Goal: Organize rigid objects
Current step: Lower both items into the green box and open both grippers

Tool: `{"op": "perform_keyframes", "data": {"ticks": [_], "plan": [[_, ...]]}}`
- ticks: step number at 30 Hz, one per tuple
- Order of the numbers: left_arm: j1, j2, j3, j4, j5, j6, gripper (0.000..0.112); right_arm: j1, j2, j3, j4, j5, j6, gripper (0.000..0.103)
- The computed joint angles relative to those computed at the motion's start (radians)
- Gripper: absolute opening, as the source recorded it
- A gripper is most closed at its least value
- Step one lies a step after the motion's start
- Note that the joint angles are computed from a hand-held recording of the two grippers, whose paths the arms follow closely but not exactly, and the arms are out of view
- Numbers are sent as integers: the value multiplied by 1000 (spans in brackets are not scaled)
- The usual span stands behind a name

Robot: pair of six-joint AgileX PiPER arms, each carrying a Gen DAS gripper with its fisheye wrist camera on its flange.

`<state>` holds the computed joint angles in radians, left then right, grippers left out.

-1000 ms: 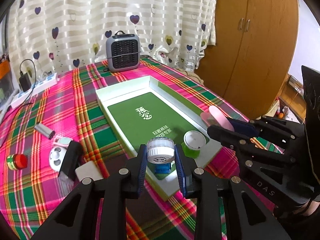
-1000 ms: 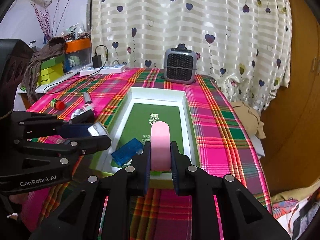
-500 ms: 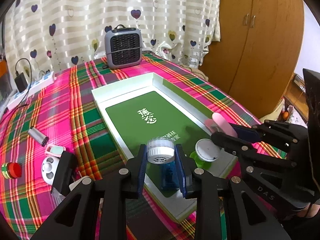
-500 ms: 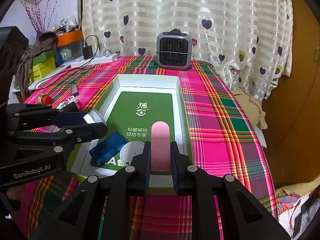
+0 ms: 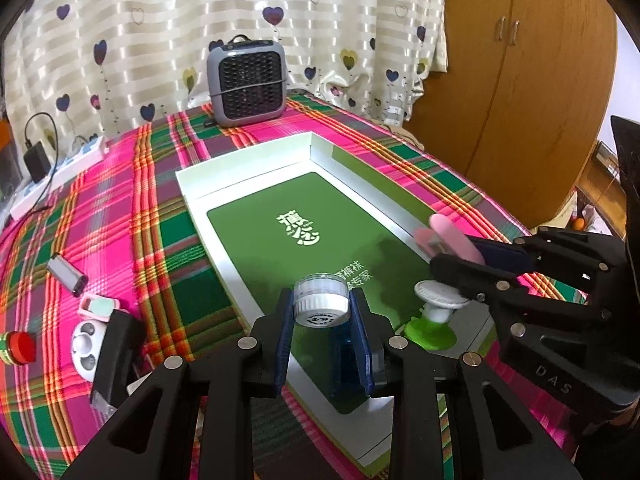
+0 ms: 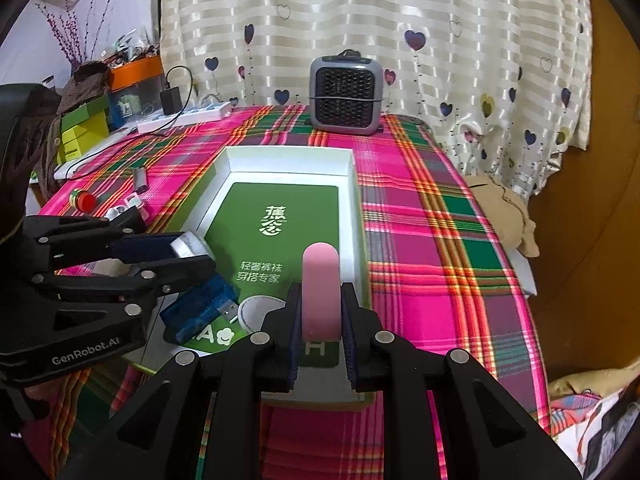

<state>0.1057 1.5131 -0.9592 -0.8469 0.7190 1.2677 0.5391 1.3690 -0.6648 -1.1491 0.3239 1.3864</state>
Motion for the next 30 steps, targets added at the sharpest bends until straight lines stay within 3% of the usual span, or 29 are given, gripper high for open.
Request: {"op": "perform_keyframes", "data": {"ticks": [8,16,30], "plan": [[-1,10,-8,3,15,-3,26,-48,27,-21,301,-126,-344,19],[-6,11,-3,0,17,10,27,-51,69,-56,484,-102,-525,19],[41,-13,-3,-50,99,42,28,1,11,-23,224,-56,-232,26]]}}
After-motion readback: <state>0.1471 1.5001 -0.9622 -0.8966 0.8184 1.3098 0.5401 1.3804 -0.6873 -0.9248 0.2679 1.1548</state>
